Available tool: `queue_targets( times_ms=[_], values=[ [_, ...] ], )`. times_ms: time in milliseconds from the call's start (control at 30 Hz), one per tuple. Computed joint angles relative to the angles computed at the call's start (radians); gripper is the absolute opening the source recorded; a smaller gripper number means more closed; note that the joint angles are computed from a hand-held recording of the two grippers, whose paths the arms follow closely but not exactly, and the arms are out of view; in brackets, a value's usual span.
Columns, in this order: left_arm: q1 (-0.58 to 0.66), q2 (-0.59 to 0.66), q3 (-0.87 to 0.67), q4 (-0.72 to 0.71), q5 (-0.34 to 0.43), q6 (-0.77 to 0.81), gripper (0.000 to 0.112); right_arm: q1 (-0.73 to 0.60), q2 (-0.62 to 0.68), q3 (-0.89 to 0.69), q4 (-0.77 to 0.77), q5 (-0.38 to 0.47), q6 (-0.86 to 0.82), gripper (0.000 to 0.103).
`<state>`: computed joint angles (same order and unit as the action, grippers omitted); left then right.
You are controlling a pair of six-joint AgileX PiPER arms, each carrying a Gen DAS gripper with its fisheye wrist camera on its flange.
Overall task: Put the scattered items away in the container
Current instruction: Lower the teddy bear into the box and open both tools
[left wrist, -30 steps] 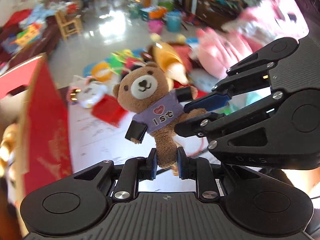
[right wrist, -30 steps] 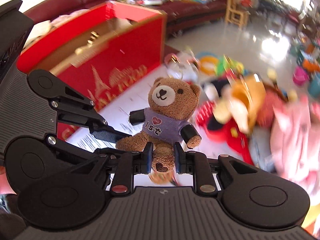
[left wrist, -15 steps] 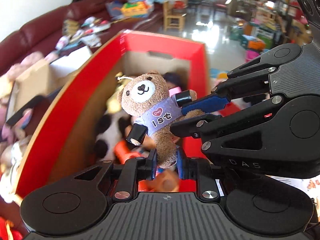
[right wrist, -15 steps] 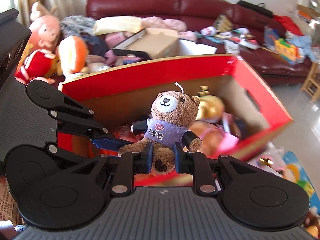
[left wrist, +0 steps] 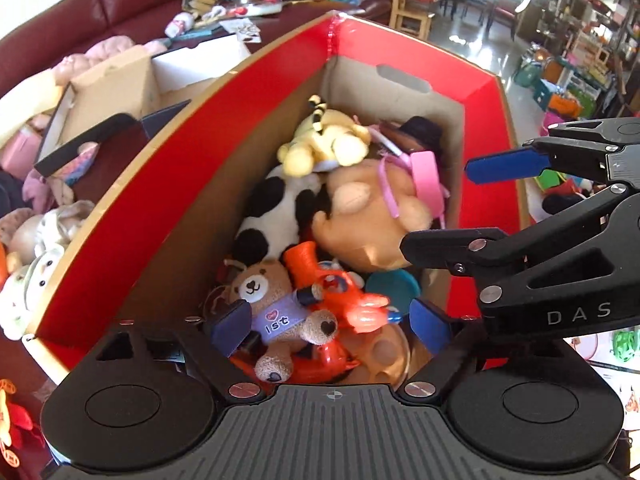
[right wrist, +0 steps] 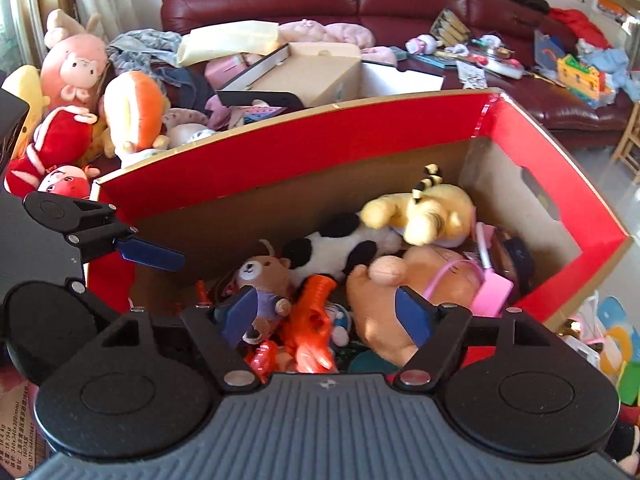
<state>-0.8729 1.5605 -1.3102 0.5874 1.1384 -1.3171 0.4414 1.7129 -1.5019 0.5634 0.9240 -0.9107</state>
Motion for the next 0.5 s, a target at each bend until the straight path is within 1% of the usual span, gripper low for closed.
queue_targets(
  times_ms=[67, 200, 500],
  values=[
    [0.004, 0.025, -0.021, 0.001, -0.006, 0.035, 0.093, -0.017, -0.004, 0.003, -0.001, 0.002, -0.005, 0.082],
    [0.011, 0.068, -0.063, -0.006, -0.01, 0.07, 0.093, -0.041, -0.013, 0.02, 0.019, 0.002, -0.006, 0.083],
    [0.009, 0.103, -0.102, -0.003, 0.032, 0.082, 0.093, -0.061, -0.002, 0.014, 0.058, 0.021, -0.029, 0.083]
  ],
)
